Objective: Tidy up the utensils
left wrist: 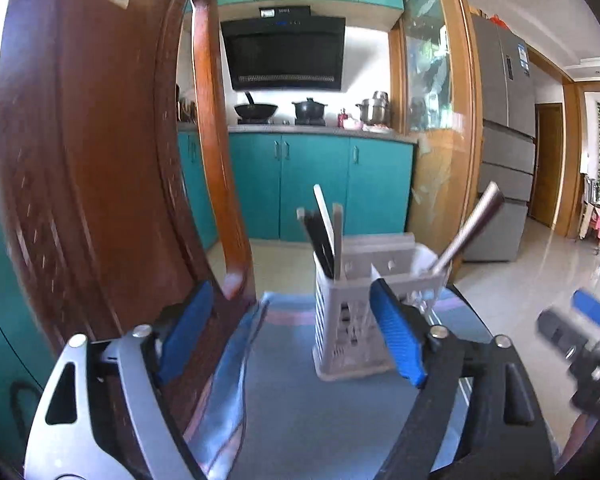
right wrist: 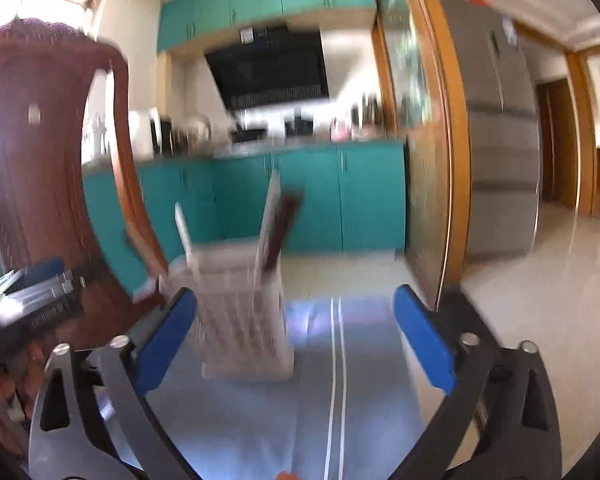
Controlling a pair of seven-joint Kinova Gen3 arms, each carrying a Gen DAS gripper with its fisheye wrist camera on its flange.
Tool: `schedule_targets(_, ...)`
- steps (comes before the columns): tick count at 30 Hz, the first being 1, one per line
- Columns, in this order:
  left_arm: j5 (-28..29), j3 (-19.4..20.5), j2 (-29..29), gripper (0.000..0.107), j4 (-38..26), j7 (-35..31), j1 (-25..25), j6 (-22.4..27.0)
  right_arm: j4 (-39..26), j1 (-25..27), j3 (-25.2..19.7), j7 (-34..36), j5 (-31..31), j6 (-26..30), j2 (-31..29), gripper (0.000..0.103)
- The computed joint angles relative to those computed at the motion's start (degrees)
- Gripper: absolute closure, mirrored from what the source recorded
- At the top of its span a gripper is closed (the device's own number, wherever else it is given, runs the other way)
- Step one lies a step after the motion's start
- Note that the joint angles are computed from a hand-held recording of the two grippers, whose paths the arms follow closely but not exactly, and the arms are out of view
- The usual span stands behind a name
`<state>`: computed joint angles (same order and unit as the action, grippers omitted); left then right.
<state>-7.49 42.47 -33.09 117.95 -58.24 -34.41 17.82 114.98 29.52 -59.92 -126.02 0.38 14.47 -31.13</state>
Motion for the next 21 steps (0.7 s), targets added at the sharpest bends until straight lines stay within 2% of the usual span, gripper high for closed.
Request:
schedule_targets(2,0.1,-0.7,-1.3,0.018,1.1,-0.2,1.1,0.2,-0.2,-0.2,-1.2,-0.9,2.8,2.0,-0.2,0.003)
schedule_targets(5,0.6,-2.0,-3.5,0.008,2.6,-0.3,2.3,-0.1,-0.4,3.8,-4.2,0.2,3.5,2.4,-4.5,0.003)
schedule_targets(7,0.9,-2.3,-4.4,0.008,3.0,-0.7,2.7,0.0,-0.5,4.9,-4.7,3.5,1.1,2.6,-6.0,0.003)
schedule_targets(11,1.0,-2.2,-4.7,0.008,3.3,-2.0,3.0,0.9,-0.6,6.7,-5.3,4.6,-1.3,2.9,-8.1,0.003)
schedule_targets(14,1.1,-0.8,-5.7,0.008,3.2,-2.0,1.5,1.9,-0.7,7.2,-5.2,5.6,-2.7,2.8,-8.6,0.003)
schedule_targets(21,1.5,-1.4,-5.5,0.008,3.4,-3.1,2.3,2.2,-1.1,8.3,-5.8,7.5,-4.9,3.5,-9.4,0.003)
